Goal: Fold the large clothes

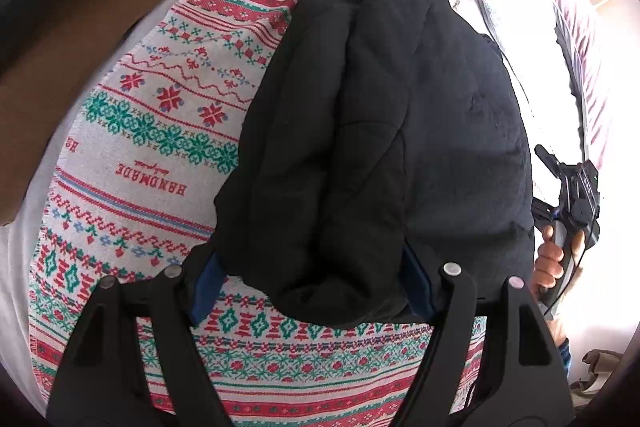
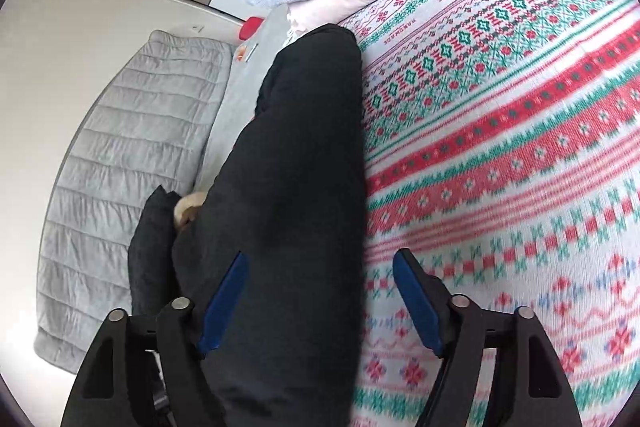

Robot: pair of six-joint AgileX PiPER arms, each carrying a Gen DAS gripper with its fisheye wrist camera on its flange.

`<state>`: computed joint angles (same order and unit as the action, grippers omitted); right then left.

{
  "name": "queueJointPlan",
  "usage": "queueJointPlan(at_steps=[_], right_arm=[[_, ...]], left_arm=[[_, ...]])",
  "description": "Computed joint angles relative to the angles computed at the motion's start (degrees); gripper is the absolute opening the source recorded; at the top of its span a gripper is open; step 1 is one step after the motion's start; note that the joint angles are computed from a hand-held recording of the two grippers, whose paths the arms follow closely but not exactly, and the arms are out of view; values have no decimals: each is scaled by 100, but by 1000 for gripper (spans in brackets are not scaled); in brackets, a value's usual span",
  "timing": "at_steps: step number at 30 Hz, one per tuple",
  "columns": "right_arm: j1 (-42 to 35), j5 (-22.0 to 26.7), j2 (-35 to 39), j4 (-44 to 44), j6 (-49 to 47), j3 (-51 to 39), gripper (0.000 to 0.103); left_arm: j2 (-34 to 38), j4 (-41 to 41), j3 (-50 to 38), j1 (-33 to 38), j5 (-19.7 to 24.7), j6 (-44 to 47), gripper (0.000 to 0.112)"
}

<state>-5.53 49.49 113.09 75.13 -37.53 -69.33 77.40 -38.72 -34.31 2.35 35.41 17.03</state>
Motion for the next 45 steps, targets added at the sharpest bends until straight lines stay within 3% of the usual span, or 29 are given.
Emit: queueJointPlan(at_steps=[8,14,21,28,33,35,45], right_arm=[[213,-19,1053,295,199,-1196,80],[570,36,1577,-257,250,-2260,85],[701,-19,1679,-153,129,-2409,88],[945,-266,1706,-1050,770,-2777,73],[1029,-414,1651,-1191,850,-2717,66],[1073,-467,1635,-1254,954,-2722,65],[1561,-1013,1021,-2663,2049,-2778,34]], left_arm=[[247,-4,-165,-41,-51,-13,79],[467,-218,-255,-45,-68,221,80],[715,-451,-379,42,-4,526,82],[707,-533,-365,-23,-34,525,83],[764,-469,-438,-243,-191,329,82],[764,-483,-437,-265,-225,380,77],[465,-156,-516,-614,-510,11,47]])
